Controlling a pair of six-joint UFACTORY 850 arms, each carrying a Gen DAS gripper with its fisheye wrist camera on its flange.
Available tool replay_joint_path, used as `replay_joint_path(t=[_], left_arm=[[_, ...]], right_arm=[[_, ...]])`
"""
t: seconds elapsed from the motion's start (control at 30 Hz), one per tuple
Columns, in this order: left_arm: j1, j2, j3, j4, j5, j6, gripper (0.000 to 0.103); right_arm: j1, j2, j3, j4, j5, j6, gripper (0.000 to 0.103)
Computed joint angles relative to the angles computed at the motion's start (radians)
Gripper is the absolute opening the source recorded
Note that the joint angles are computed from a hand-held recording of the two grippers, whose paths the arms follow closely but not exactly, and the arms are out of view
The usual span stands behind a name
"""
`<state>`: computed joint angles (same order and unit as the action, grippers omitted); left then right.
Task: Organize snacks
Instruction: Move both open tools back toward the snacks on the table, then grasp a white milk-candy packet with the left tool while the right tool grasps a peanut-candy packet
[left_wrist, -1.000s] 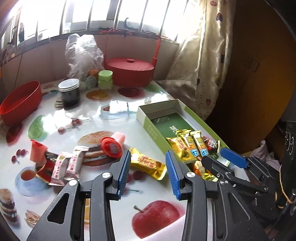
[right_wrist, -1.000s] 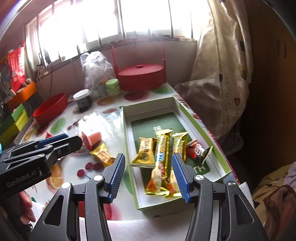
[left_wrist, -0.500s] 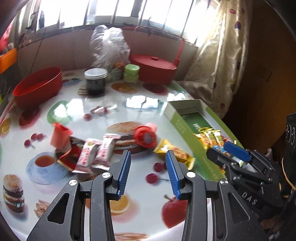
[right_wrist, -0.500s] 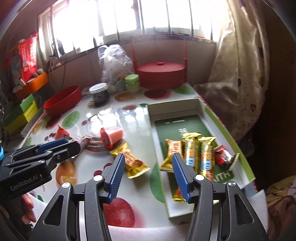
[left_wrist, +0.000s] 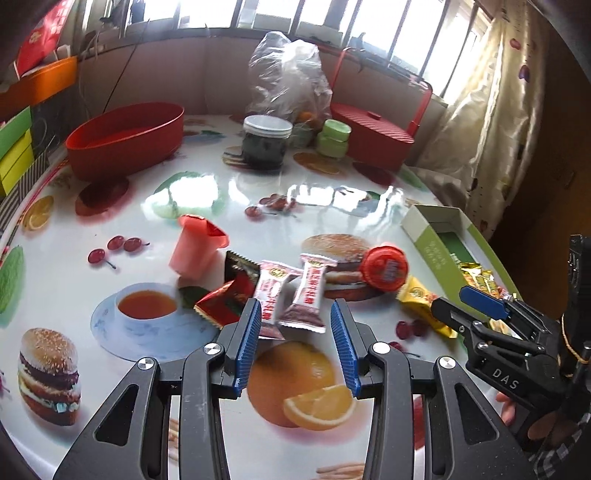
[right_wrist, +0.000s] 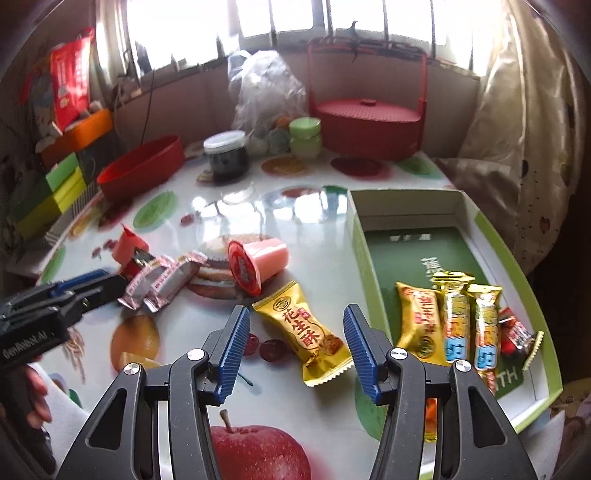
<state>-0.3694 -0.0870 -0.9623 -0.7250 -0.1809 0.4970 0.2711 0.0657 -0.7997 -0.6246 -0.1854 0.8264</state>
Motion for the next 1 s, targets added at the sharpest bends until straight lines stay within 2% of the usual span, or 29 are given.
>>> replay_joint_path(t=[0.3, 0.47, 0.57, 0.67, 0.73, 0.83, 1.0], left_arm=[[0.005, -0.039, -0.018, -0.014, -0.022, 0.039, 0.041], [0.000, -0.053, -0.027, 0.051, -0.016, -0.020, 0.041], [-0.002, -0.058, -0.033, 0.013, -0.019, 0.028, 0.041], [-0.005, -0.062, -0.041, -0.015, -0.014, 0.062, 0.041], [-0.012, -0.065, -0.048, 0.005, -0.009, 0.057, 0.041], [-0.022, -0.073, -0.061, -0.016, -0.012, 0.108, 0.041], [-0.034, -0.103, -0.090, 0.100, -0.016, 0.007, 0.041]], right_arm=[[0.001, -0.066, -0.045, 0.082, -0.031, -0.179, 0.054], [0.000, -0.099, -0.067, 0.161, -0.048, -0.276, 0.054], [-0.007, -0.106, -0.071, 0.325, -0.040, -0.446, 0.054], [-0.011, -0.102, -0.070, 0.393, -0.034, -0.514, 0.054], [-0.014, -0.103, -0.070, 0.413, -0.033, -0.528, 0.054], [-0.008, -0.107, -0.074, 0.331, -0.046, -0.448, 0.054], [0.001, -0.109, -0.075, 0.250, -0.053, -0.369, 0.050]])
